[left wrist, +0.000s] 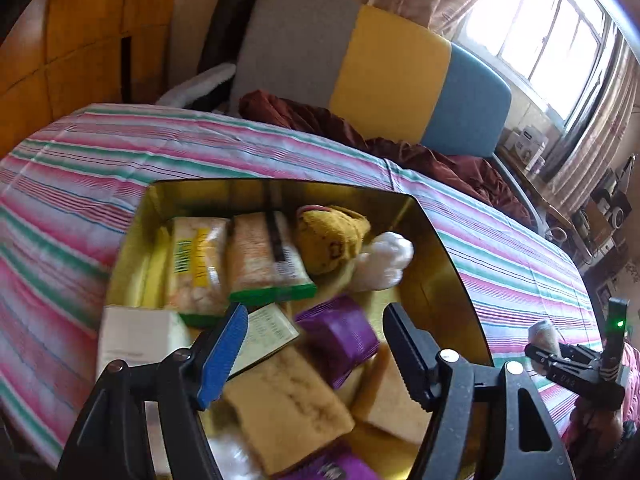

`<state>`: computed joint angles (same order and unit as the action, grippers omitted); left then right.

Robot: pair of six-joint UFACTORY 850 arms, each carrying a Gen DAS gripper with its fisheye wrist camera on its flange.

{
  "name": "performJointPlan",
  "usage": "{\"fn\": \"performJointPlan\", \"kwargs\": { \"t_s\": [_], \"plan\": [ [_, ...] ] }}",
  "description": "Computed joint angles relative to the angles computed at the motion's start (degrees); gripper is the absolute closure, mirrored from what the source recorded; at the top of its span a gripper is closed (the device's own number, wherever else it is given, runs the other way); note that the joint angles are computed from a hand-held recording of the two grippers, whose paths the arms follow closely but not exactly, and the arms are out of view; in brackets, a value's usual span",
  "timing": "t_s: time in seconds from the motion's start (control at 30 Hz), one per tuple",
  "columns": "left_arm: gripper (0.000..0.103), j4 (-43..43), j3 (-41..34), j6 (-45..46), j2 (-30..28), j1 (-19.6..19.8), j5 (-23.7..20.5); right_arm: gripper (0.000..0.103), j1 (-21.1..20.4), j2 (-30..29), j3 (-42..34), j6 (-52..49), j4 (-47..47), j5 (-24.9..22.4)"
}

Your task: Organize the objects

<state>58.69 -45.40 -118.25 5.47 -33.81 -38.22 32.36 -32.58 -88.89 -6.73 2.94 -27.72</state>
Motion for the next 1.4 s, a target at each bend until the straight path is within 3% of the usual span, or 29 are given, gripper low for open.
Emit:
{"fn": "performJointPlan", "kwargs": {
  "t_s": [0.23, 0.33, 0.53, 0.73, 0.9, 1.1, 1.4],
  "plan": [
    [0.032, -1.04, 0.83, -1.89, 3.26, -7.43, -13.88, 0.049, 3.95, 3.68, 1.1, -19.56, 20.57, 3.13],
    [0.032, -2.4, 0.14, -1.68, 3.57, -9.74, -18.98, 0.049, 6.59, 3.33, -0.86, -29.08, 29.93, 1.17],
    [0.032, -5.29, -1.79, -0.18, 2.53, -12.57, -27.78, 0.048, 12.07, -1.39, -7.14, -27.61, 28.0, -1.16],
    [0.032, -5.44, -0.95, -3.38, 3.52, -14.84, -31.41, 0.046, 13.98, -4.36, -10.36, -23.9, 24.11, -1.94],
    [0.032, -5.76, -1.44, -5.56, 3.27, -16.59, -36.45, 0.041, 13.89, -2.64, -7.79, -24.37, 25.33, -0.45],
    [0.032, -6.43, -1.65, -6.68, 3.59, -17.86, -38.15, 0.025, 13.35, 2.48, -1.23, -32.19, 35.58, 4.1],
    [0.034, -6.6, -2.39, -6.82, 2.15, -20.07, -40.1, 0.021, 13.54, 9.97, 8.81, -42.43, 45.76, 8.99]
  ]
}}
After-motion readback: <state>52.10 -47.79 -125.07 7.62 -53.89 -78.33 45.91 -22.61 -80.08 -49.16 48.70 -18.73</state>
